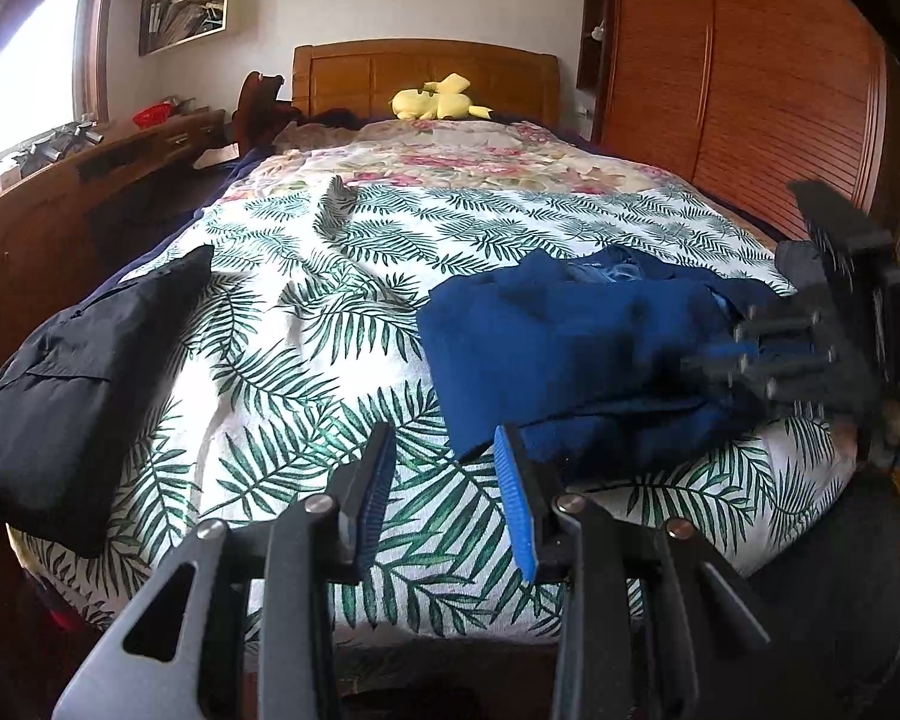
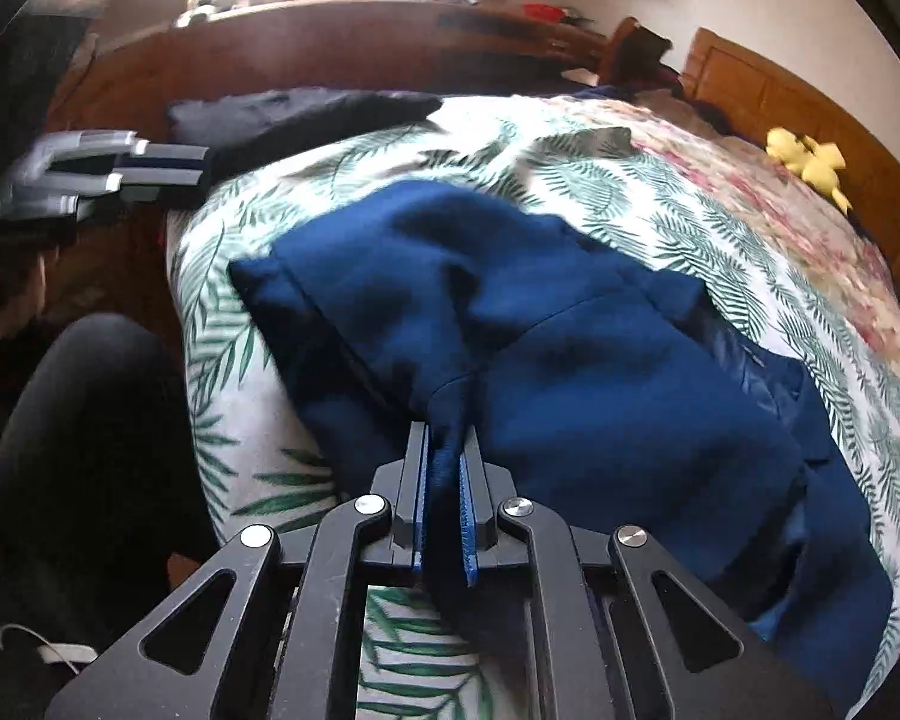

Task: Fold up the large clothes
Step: 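Open both grippers and smooth the folded jacket with the right gripper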

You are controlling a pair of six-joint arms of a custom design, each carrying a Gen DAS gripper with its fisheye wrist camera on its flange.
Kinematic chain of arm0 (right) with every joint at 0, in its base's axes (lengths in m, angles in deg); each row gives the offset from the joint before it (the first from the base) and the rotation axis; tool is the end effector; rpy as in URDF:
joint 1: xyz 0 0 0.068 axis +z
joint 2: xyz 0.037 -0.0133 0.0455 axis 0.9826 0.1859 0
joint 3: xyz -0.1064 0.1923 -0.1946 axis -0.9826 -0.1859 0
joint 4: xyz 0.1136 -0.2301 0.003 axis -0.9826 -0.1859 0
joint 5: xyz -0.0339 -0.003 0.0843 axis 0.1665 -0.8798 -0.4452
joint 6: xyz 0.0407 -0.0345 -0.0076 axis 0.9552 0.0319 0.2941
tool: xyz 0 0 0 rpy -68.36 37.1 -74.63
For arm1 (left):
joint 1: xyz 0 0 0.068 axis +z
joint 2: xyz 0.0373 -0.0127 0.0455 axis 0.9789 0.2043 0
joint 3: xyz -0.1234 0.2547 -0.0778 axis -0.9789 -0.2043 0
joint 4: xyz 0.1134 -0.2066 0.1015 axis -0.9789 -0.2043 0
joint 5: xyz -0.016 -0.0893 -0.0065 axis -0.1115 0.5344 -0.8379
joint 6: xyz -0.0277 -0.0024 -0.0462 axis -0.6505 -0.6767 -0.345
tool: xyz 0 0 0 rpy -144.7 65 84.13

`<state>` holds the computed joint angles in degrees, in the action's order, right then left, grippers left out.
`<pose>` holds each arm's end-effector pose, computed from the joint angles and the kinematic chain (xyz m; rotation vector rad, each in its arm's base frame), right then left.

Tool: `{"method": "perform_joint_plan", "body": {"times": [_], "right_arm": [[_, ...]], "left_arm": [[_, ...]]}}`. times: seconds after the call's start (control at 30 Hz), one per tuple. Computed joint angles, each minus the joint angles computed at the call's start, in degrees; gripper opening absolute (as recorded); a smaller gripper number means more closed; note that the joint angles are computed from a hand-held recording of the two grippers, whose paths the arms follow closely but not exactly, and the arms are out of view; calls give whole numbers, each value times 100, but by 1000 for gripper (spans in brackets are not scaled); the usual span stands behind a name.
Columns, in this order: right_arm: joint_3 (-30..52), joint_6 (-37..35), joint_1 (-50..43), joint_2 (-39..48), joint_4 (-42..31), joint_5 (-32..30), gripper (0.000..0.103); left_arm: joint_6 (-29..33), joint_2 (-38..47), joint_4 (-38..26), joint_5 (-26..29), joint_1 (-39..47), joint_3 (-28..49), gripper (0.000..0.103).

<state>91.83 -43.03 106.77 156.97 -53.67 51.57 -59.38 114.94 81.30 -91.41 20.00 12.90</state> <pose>0.2641 0.1507 0.0629 -1.3479 2.1069 0.3949 0.1130 -0.1384 0.0720 -0.0631 2.2308 -0.0835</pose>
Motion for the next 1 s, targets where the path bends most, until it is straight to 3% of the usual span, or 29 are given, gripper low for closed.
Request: {"method": "perform_joint_plan", "body": {"times": [0.23,0.37,0.47,0.57,0.6,0.63,0.73,0.87,1.0], "right_arm": [[882,115,-75,-47,-147,489,2],[1892,284,52,298,-128,1314,2],[2897,887,-83,660,-420,1900,3],[3583,1329,-252,849,-1104,1924,29],[3566,1319,-286,817,-1165,1780,50],[3304,1254,-320,692,-984,1609,61],[2489,988,-277,351,-563,1333,61],[1467,581,-188,57,-586,457,61],[797,575,69,54,-427,181,61]], "left_arm": [[100,209,393,113,120,-81,33],[139,258,410,156,153,-46,33],[139,218,295,152,151,17,33],[152,132,162,102,91,77,33],[166,117,146,87,79,94,33],[177,100,113,81,71,121,33],[208,93,53,87,65,204,33],[256,146,3,101,53,323,33],[226,189,-106,73,-18,441,33]]}}
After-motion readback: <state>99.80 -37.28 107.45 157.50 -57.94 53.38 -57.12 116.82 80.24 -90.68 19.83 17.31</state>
